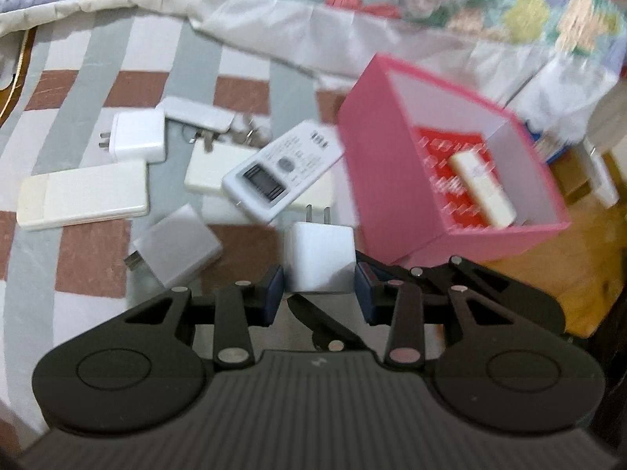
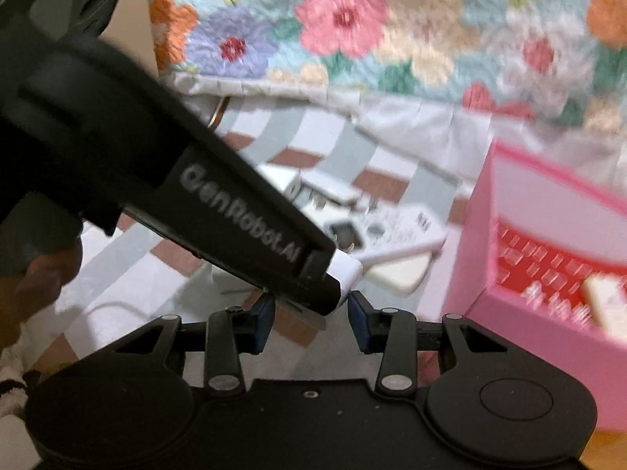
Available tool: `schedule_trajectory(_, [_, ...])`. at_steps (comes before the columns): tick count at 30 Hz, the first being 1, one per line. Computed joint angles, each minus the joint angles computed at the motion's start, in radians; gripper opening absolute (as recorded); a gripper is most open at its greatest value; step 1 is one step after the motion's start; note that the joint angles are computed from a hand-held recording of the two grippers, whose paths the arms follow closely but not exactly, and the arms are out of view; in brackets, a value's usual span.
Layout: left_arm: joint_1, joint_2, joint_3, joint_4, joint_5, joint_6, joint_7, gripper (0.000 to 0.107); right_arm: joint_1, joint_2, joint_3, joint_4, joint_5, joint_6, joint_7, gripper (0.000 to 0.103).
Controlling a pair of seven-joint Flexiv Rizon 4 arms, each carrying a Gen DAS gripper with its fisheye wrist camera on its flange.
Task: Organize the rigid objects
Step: 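Close the left gripper on the white square charger and lift it, then carry the white charger into the pink box and open the left gripper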
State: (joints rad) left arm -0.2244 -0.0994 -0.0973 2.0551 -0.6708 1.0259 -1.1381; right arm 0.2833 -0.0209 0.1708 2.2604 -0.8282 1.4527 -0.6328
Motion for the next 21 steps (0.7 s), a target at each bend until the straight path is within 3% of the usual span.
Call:
schedule_trajectory(4, [-0.019, 0.042, -0.005, 0.009, -0.032, 0.027, 0.019, 0.038, -0.027, 0.055, 0.001, 0.007, -0.089, -0.013, 0.026, 0.047])
schedule_trajectory(8, [-0.035, 0.062, 0.000, -0.022, 0.095, 0.029, -0.012, 0.038, -0.036, 0.090, 0.028, -0.003, -0.045, -0.053, -0.002, 0.047])
schedule_trajectory(9, [-0.034, 0.062, 0.001, -0.040, 0.122, 0.003, -0.023, 0.038, -0.037, 0.100, 0.031, 0.001, -0.017, -0.059, -0.031, 0.047])
schedule_trajectory(12, [-0.026, 0.043, -0.001, -0.132, 0.209, -0.124, -0.073, 0.038, 0.000, 0.129, 0.033, -0.009, 0.227, -0.099, -0.237, 0.047])
schedule_trajectory(14, [-0.030, 0.027, -0.010, -0.186, 0.243, -0.175, -0.088, 0.038, -0.005, 0.144, 0.026, -0.012, 0.299, -0.108, -0.322, 0.047])
schedule_trajectory(21, [-0.083, -0.096, -0.061, -0.365, 0.292, -0.250, -0.158, 0.038, -0.020, 0.216, -0.021, -0.045, 0.581, -0.255, -0.578, 0.047])
